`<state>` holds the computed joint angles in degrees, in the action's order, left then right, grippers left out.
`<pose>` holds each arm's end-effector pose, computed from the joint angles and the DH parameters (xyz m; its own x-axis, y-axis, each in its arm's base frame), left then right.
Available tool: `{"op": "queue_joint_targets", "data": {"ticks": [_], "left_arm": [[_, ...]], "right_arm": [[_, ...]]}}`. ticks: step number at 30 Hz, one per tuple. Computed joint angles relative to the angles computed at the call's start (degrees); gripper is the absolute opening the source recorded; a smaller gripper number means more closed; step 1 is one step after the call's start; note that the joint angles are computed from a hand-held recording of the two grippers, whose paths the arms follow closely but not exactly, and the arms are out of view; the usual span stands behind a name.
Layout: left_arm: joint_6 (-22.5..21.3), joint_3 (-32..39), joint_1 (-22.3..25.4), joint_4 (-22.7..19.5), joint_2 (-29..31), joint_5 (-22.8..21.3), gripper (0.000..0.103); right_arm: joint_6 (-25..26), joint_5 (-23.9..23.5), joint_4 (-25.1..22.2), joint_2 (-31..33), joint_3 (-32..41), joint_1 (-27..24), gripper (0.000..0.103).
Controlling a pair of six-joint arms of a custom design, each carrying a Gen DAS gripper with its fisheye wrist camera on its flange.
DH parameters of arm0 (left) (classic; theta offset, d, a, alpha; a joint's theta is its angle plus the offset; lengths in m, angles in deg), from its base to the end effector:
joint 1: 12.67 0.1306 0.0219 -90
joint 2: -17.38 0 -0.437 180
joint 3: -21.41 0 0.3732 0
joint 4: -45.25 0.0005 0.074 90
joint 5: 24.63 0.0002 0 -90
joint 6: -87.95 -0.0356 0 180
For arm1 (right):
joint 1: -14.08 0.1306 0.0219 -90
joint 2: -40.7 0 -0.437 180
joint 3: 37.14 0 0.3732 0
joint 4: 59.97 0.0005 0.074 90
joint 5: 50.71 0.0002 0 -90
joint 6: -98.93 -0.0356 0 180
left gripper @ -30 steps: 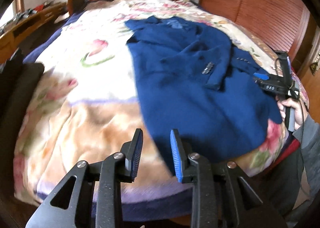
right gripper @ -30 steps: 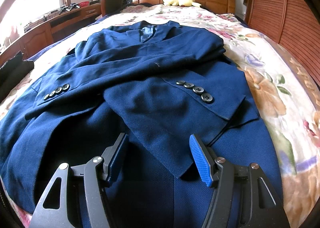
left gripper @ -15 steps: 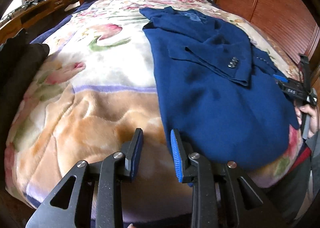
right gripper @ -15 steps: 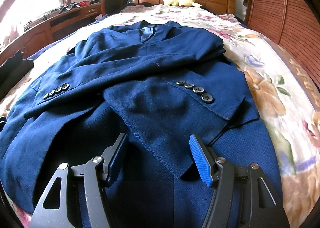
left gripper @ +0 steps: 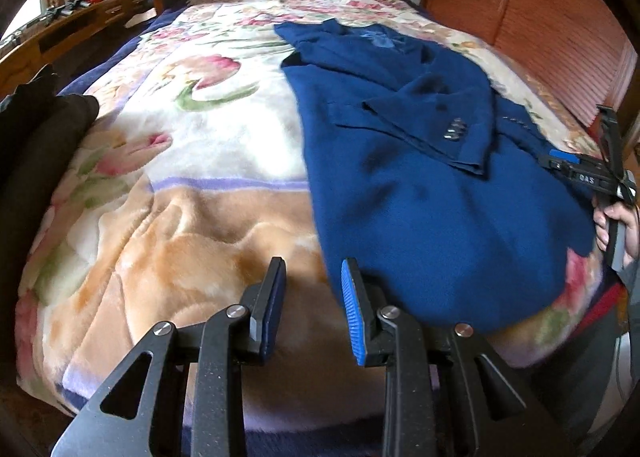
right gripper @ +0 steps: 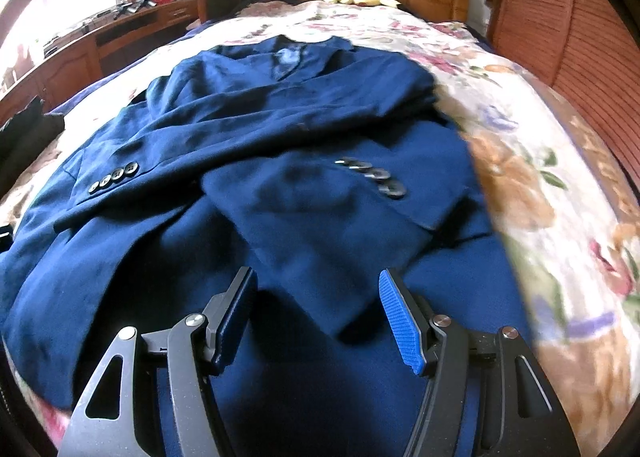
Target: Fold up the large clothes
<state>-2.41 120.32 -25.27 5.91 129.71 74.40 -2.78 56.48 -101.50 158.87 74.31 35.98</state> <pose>0.6007 -0.1405 0.3612 -0.7750 0.1796 -0.6059 0.3130 0.9420 -0.1211 0.6263 0.2399 0.3915 -0.7131 -0.0777 -0.6968 -0.0296 0.9963 -0.0808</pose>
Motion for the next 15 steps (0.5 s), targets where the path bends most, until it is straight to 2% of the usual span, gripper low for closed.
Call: {"op": "queue_joint_targets", "data": {"ticks": [4,7,9,15], "left_arm": [[-0.3,-1.1,-0.3,0.3,-1.1,3.9,0.030],[-0.1,-1.1,-0.7,0.2,-0.8,3.4,0.030],[0.8,-1.0,-0.5,0.3,-0.6,4.0,0.030],[2.2,-1.9,-0.4,1.1,-1.0,4.1,0.030]], "right_arm": [[0.3,4.2,-0.8,-4.2,-3.4,-0.6,0.065],[0.4,7.1,-2.7,-7.0,-6.0,-1.2,0.065],[-0.9,6.9,-4.9,-8.5,-7.3,-1.7,0.065],[-4.2,4.6,-6.5,-11.7,-12.2,-2.3,0.065]]}}
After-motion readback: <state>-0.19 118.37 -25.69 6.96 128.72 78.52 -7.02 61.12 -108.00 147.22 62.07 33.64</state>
